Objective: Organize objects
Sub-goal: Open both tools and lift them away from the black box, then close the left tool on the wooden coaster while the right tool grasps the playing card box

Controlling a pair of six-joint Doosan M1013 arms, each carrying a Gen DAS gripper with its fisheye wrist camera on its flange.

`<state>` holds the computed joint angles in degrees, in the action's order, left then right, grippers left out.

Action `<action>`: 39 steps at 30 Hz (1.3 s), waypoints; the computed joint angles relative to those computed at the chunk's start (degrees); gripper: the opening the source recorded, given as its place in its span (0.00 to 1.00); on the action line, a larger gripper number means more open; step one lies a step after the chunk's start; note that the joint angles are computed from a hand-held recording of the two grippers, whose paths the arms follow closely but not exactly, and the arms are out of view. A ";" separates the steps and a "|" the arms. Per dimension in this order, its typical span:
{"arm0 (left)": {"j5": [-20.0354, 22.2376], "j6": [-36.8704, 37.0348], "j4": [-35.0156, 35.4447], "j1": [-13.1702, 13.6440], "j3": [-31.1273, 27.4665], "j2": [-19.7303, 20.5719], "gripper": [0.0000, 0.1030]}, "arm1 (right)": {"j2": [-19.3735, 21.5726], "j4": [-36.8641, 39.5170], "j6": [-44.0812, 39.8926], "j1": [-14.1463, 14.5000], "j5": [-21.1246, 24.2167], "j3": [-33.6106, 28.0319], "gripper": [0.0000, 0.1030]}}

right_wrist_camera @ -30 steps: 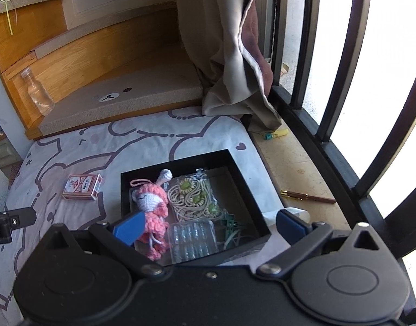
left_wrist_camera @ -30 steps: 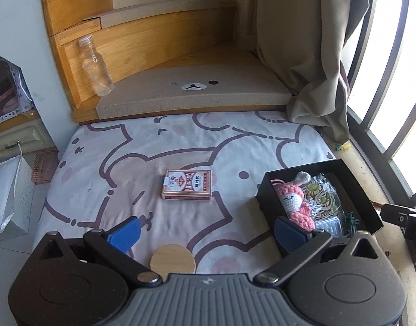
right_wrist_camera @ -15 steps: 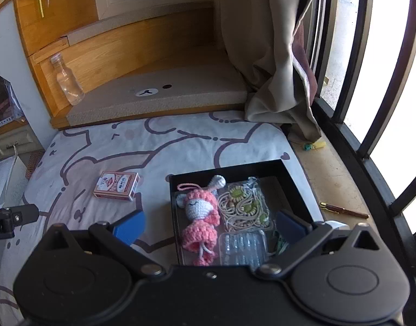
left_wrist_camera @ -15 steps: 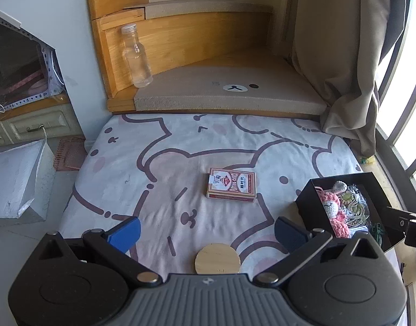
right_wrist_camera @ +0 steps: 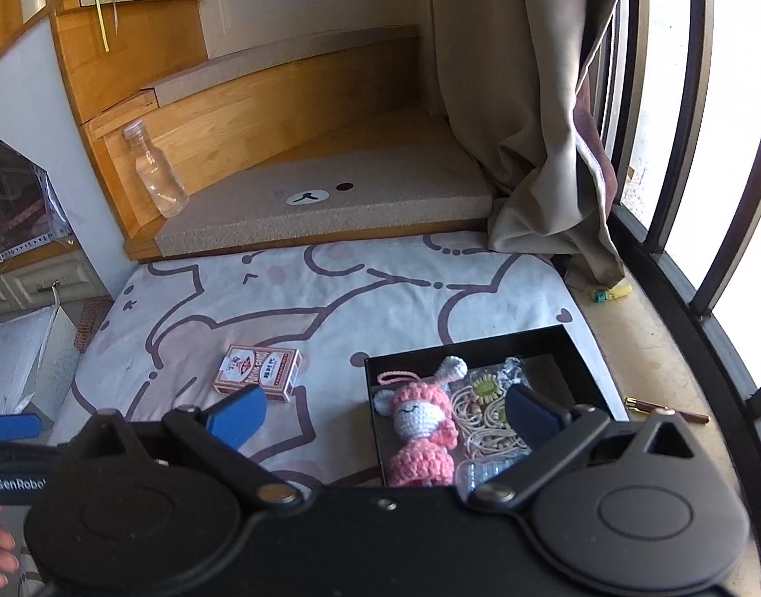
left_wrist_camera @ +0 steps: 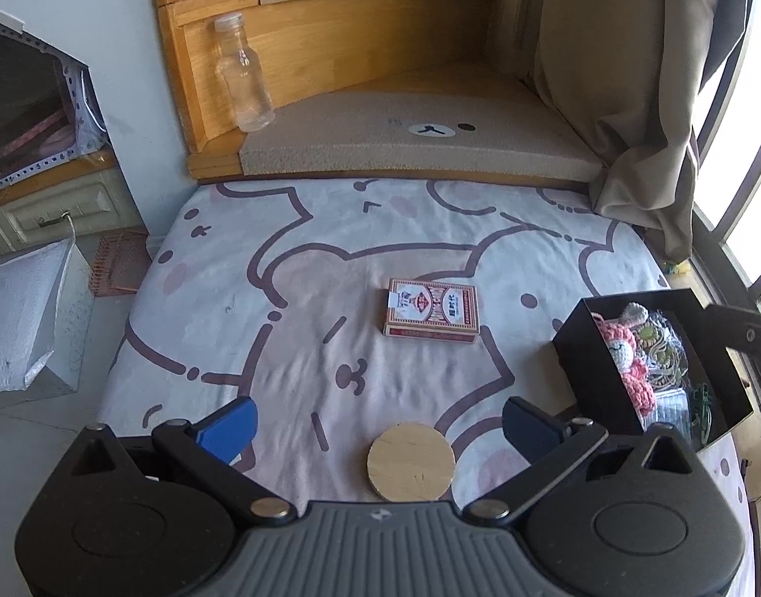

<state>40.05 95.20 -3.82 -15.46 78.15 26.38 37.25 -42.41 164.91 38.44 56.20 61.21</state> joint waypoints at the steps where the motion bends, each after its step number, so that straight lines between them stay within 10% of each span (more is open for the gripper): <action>1: 0.79 0.58 -0.21 -0.01 -0.28 0.34 1.00 | 0.28 0.35 -0.30 -0.08 0.15 -0.46 1.00; 32: 18.43 7.86 0.33 -1.26 -10.48 11.70 0.89 | 9.89 6.26 -7.07 -3.20 3.13 -12.80 1.00; 39: 21.86 10.31 -1.99 -0.71 -12.38 13.34 0.66 | 12.08 8.47 -6.76 -3.86 -1.01 -15.61 1.00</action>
<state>61.91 105.52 -5.81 -16.17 65.77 39.72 49.33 -33.94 158.15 34.58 55.20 45.60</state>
